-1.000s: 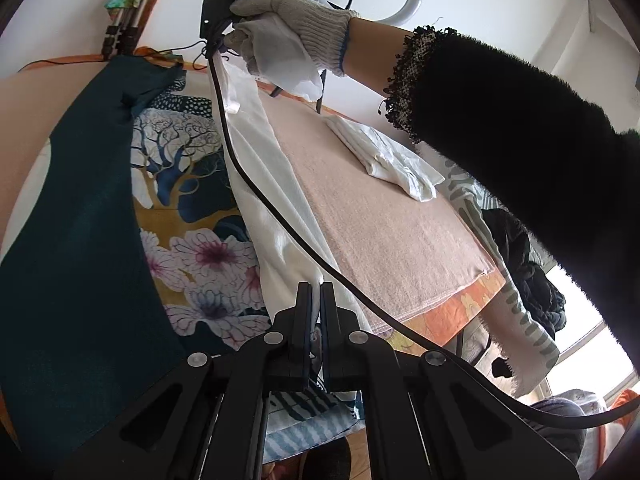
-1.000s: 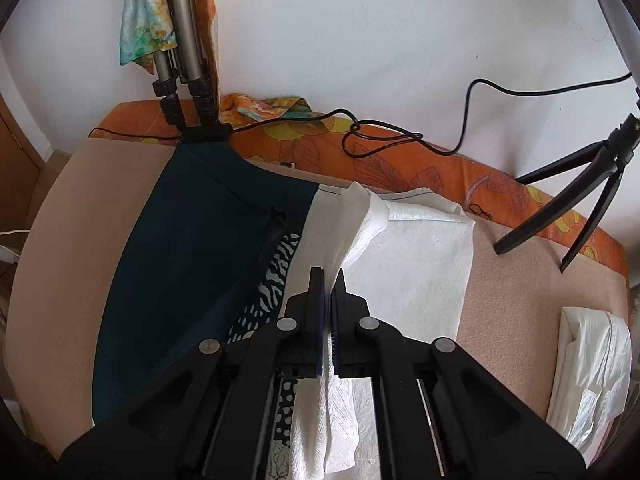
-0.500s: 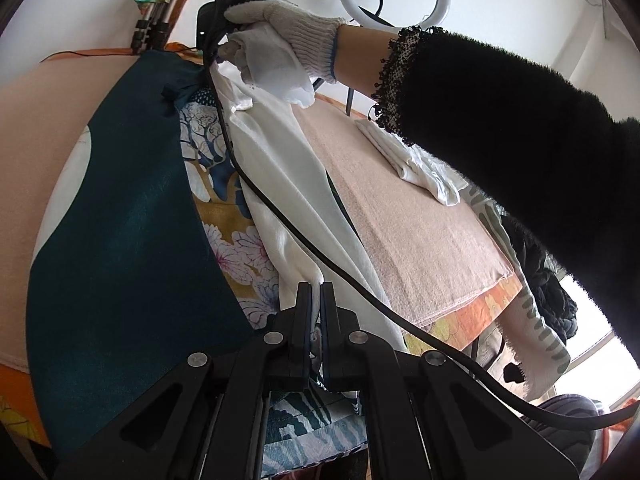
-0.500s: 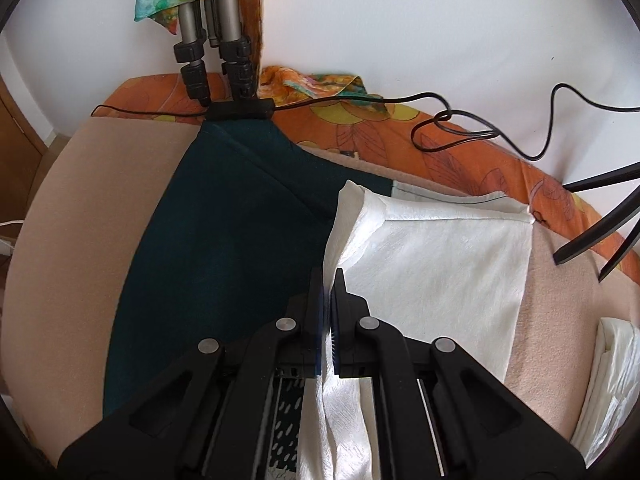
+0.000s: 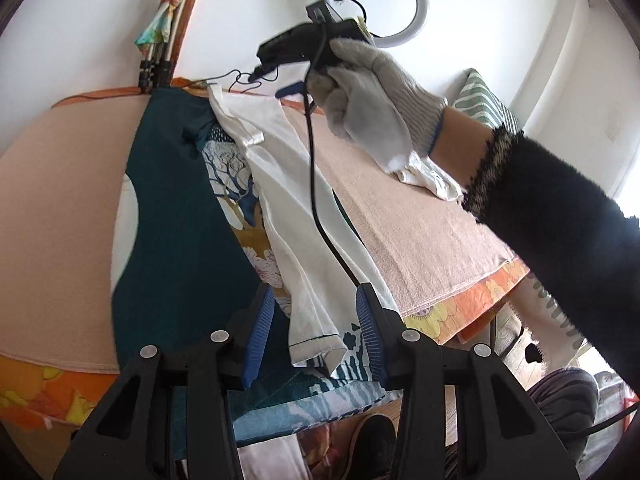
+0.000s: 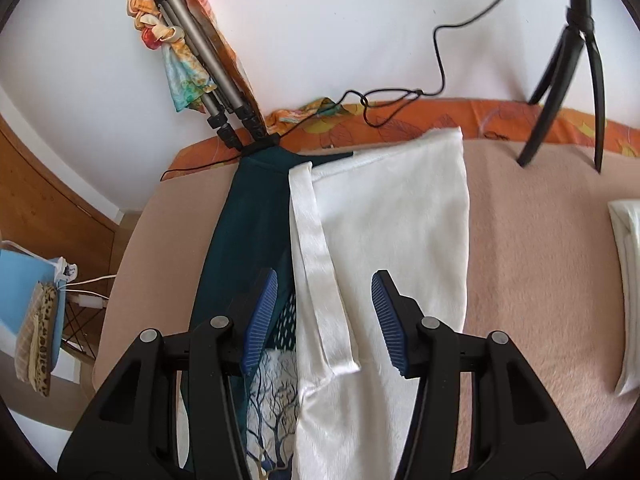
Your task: Fold small clothes
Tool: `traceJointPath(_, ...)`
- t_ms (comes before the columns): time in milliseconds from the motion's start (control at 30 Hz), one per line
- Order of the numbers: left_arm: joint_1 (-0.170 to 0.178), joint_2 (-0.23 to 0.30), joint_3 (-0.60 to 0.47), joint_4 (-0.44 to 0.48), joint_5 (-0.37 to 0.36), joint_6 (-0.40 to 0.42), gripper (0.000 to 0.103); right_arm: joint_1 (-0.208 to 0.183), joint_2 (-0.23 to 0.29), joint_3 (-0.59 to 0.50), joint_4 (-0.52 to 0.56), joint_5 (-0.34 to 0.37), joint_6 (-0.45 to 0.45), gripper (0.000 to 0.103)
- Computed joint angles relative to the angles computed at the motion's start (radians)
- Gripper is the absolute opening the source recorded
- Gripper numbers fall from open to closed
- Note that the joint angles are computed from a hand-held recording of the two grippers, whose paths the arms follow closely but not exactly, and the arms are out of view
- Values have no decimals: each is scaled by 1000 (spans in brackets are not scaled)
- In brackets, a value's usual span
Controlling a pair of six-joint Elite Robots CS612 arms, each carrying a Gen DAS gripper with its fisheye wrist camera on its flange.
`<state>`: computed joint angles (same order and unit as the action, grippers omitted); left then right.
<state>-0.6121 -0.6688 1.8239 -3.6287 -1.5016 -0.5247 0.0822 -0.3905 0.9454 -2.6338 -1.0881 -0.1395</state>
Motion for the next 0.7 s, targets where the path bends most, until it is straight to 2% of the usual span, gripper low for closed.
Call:
traceJointPath(133,27,-38,40,1,-9,38,41,-11,-13,60,-9,36,24,52)
traceJointPath(233,53,-63,52,36,18,67,41,-1,-2,56,2,7,33,50)
traceJointPath(333,76,-71,52,40,98,79,41,5,15,32,42,11,52,45)
traceJointPath(400,86,-67,47,23,162,84,41,17,28,10,54,-32,69,43)
traceJointPath(467,96,-59,42,-2,216,78,41,23,39,-9,75,-39,77,38)
traceJointPath(500,102,-55,40,-9,230,65,41,22,42,-11,73,-17,79,38)
traceJointPath(533,108,-52,39,-13,231,47,41,17,43,-8,67,42,72,38)
traceJointPath(600,120,-47,36,-13,218,14,41,5,37,2,90,204,32,38)
traceJointPath(633,122,-45,33,-6,216,10,41,4,27,17,87,241,8,38)
traceJointPath(700,123,-43,28,0,208,15,41,9,-6,62,49,231,-38,38)
